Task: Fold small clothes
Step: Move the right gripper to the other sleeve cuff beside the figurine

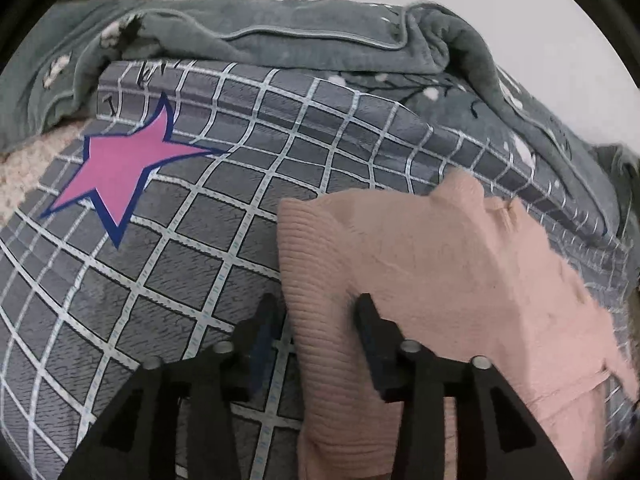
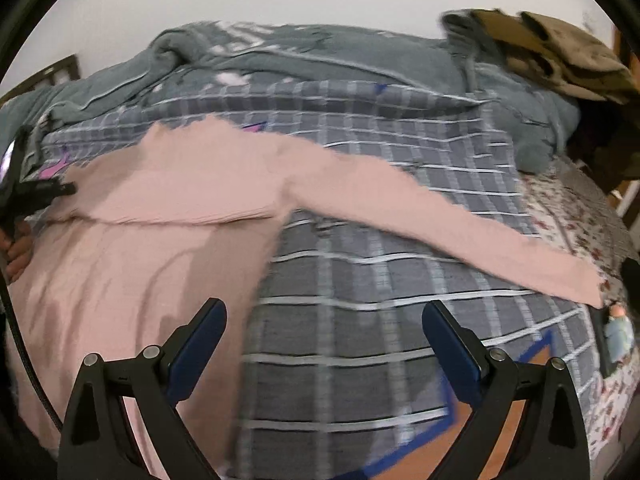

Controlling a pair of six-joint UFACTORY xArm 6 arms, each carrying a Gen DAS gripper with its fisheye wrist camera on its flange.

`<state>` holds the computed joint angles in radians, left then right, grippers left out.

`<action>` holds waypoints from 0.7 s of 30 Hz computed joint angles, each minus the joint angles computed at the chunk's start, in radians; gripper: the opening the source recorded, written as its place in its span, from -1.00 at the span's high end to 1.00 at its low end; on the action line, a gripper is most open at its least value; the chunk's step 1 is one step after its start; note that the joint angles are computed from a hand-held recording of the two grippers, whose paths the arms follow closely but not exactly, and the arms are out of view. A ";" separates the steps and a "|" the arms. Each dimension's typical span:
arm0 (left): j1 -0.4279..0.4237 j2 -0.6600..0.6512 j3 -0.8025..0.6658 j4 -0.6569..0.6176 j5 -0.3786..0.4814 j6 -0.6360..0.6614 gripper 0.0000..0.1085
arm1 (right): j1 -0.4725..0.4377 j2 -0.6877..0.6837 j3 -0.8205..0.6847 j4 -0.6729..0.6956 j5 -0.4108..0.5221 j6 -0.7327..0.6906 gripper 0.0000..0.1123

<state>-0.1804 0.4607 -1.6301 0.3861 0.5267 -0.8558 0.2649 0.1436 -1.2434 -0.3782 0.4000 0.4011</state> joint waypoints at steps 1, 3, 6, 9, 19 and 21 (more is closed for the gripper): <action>-0.010 0.008 -0.014 0.021 0.018 0.009 -0.06 | -0.017 -0.006 0.006 -0.020 -0.006 0.022 -0.71; -0.024 0.019 -0.030 0.076 0.039 0.002 -0.21 | -0.051 -0.020 0.021 -0.049 -0.021 0.052 -0.60; -0.041 0.032 -0.052 0.146 0.072 -0.020 -0.24 | -0.108 -0.030 0.035 -0.055 -0.033 0.062 -0.36; -0.035 0.029 -0.042 0.138 0.061 -0.024 -0.28 | -0.164 -0.030 0.042 -0.046 -0.041 0.078 -0.10; -0.049 0.058 -0.086 0.165 0.107 -0.024 -0.35 | -0.307 -0.024 0.108 0.378 -0.128 -0.129 0.20; -0.048 0.060 -0.088 0.159 0.106 -0.021 -0.36 | -0.315 -0.017 0.106 0.466 -0.149 -0.170 0.20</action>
<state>-0.2286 0.5204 -1.7181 0.5450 0.6326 -0.8766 -0.0502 0.1261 -1.1378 0.0880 0.2506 0.2316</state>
